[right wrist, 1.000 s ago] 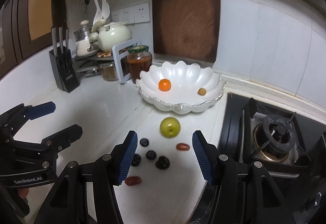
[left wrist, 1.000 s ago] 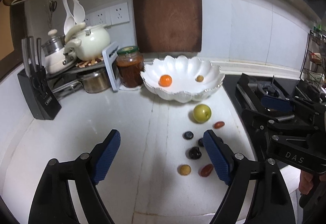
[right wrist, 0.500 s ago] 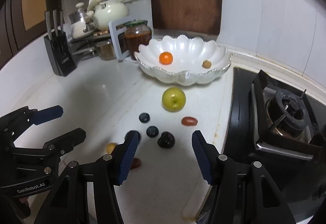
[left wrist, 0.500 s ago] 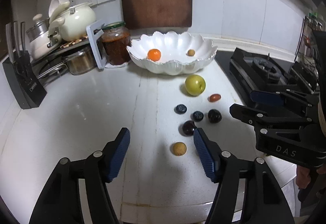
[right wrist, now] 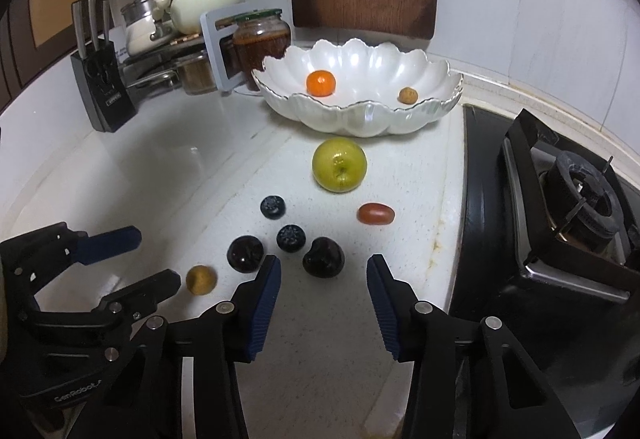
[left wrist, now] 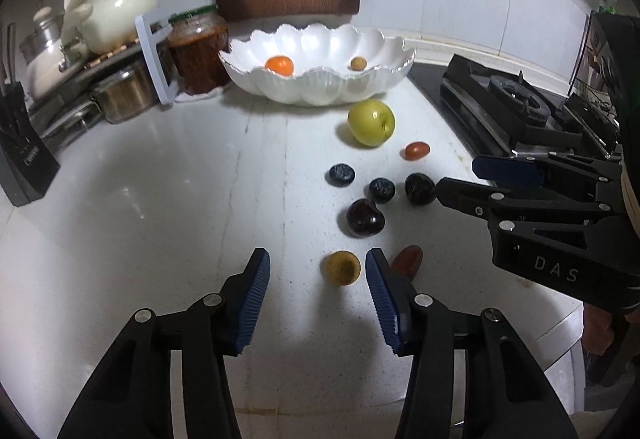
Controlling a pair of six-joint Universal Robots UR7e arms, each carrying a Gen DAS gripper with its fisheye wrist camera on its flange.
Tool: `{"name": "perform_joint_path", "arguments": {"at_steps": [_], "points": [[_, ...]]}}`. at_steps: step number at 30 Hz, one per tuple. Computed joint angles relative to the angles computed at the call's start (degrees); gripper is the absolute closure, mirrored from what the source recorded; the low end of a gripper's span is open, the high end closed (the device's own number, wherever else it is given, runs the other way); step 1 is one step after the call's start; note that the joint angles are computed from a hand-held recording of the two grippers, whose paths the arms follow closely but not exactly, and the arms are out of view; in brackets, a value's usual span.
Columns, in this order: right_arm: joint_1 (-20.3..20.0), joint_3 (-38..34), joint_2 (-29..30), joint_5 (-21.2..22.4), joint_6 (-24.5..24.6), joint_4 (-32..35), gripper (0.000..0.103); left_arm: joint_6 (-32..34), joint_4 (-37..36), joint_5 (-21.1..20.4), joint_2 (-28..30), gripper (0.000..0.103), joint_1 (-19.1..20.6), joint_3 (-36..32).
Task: Organize fruits
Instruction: 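Close the left gripper on the small tan fruit while the right grips a dark plum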
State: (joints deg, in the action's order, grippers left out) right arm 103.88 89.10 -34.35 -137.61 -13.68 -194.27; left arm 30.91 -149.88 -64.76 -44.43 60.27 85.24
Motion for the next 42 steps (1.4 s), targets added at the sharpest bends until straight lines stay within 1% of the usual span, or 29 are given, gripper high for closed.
{"name": "perform_joint_path", "arguments": {"at_steps": [8,13,16,18,20,26,27,28,37,42], "points": [[-1.1,-1.33,0.54,0.49,1.62,2.39,0.063,0.23,3.5,-1.3,1.04,0.063,0.64,-1.47],[-1.68,-1.94,0.86,0.94,2.3,3.61,0.063,0.57,4.92,-1.71,1.61,0.068,0.81,-2.22],[-1.95,-2.39,1.17,0.91,2.64,4.11,0.063,0.6,5.72,-2.06,1.87,0.069,0.96,-2.74],[-2.18,-2.6,1.23,1.29,2.93,4.61,0.067,0.67,6.4,-2.32,2.06,0.07,1.08,-3.13],[-2.28,-2.92,1.37,1.33,2.97,5.16,0.067,0.86,7.06,-2.66,2.23,0.075,1.21,-3.49],[-2.61,-3.67,1.69,1.61,3.25,6.09,0.067,1.16,8.23,-3.4,2.63,0.079,1.56,-4.33],[-2.66,-3.71,1.69,1.74,3.47,6.31,0.068,0.99,8.58,-3.55,2.77,0.08,1.63,-4.58],[-2.73,-3.74,1.66,1.88,3.7,6.63,0.072,0.8,8.9,-3.7,2.9,0.08,1.7,-4.85],[-2.92,-3.32,1.61,2.46,4.06,6.18,0.074,-0.88,10.46,-5.19,3.32,0.08,2.05,-6.29],[-2.42,-2.88,1.36,1.92,4.17,4.94,0.074,-1.5,9.48,-5.72,2.97,0.08,1.78,-6.12]]}}
